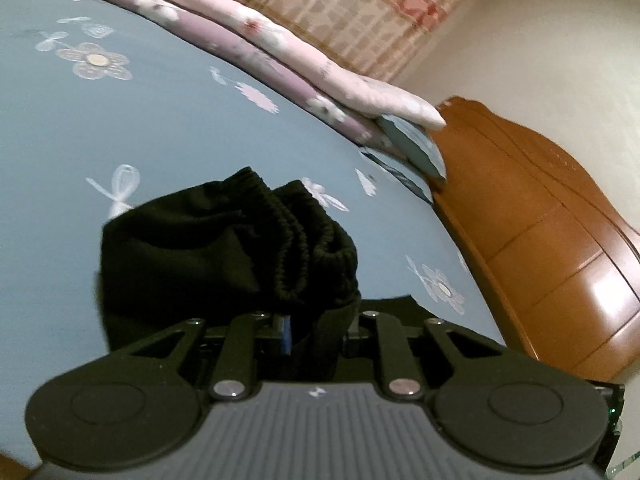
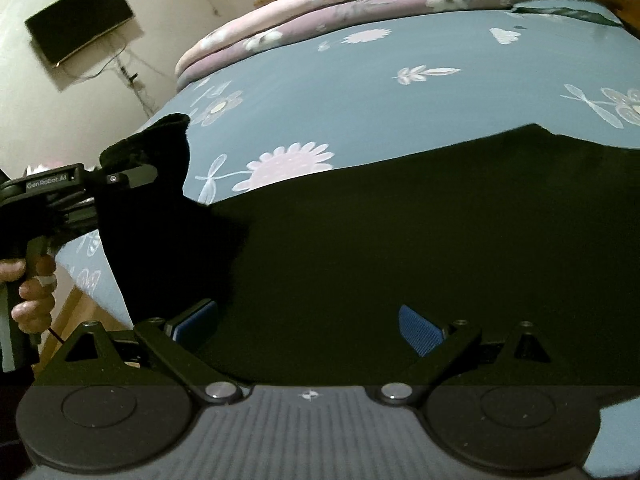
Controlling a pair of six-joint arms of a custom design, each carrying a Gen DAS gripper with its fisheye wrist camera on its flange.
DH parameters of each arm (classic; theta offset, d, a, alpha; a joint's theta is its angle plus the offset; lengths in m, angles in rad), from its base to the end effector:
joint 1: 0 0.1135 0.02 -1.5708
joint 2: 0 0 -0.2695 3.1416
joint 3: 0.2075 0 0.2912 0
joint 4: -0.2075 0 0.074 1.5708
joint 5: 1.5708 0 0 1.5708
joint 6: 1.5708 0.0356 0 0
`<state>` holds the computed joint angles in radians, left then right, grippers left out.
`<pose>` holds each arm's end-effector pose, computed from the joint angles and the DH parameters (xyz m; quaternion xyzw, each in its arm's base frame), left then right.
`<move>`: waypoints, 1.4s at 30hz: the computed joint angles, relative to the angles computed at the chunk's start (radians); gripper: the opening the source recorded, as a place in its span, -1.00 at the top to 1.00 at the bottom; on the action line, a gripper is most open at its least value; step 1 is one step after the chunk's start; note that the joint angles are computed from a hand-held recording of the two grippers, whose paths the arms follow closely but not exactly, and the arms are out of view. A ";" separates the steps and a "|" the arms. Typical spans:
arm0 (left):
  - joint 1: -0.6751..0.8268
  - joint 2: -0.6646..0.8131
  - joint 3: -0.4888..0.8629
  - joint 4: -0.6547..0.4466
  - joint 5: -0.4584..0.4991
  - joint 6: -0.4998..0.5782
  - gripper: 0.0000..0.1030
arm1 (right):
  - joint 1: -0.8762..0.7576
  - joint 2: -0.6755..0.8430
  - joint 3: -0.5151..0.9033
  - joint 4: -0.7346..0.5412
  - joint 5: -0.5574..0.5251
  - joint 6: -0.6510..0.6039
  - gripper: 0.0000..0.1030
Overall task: Fold clothes
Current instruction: 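Fold the held pants leg over with the left gripper toward the waistband, then open the left gripper and press the folded black pants flat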
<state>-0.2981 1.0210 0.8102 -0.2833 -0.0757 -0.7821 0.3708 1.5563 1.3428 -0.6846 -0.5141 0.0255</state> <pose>0.2558 -0.0758 0.2904 -0.2244 0.8283 -0.2356 0.4561 0.3410 0.1514 0.2991 -0.2395 0.8850 0.2981 0.2657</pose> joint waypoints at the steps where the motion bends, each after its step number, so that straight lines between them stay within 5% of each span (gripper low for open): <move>1: -0.015 0.022 0.011 0.010 -0.002 0.003 0.64 | -0.011 -0.003 -0.004 0.002 -0.005 0.001 -0.93; 16: -0.197 0.368 0.162 0.008 -0.033 0.127 0.64 | -0.123 -0.017 -0.054 0.015 0.002 0.017 -0.93; 23: -0.249 0.414 0.195 -0.034 -0.073 0.204 0.63 | -0.140 -0.008 -0.059 0.019 0.009 0.012 -0.93; 26: -0.258 0.440 0.232 -0.070 -0.074 0.241 0.33 | -0.140 -0.011 -0.063 0.020 0.009 0.010 -0.93; 31: -0.277 0.396 0.238 -0.087 -0.061 0.270 -0.02 | -0.142 -0.030 -0.077 0.019 0.013 0.010 -0.93; 42: -0.200 0.031 0.062 -0.115 -0.094 0.263 -0.26 | -0.129 -0.048 -0.105 0.082 0.001 0.023 -0.90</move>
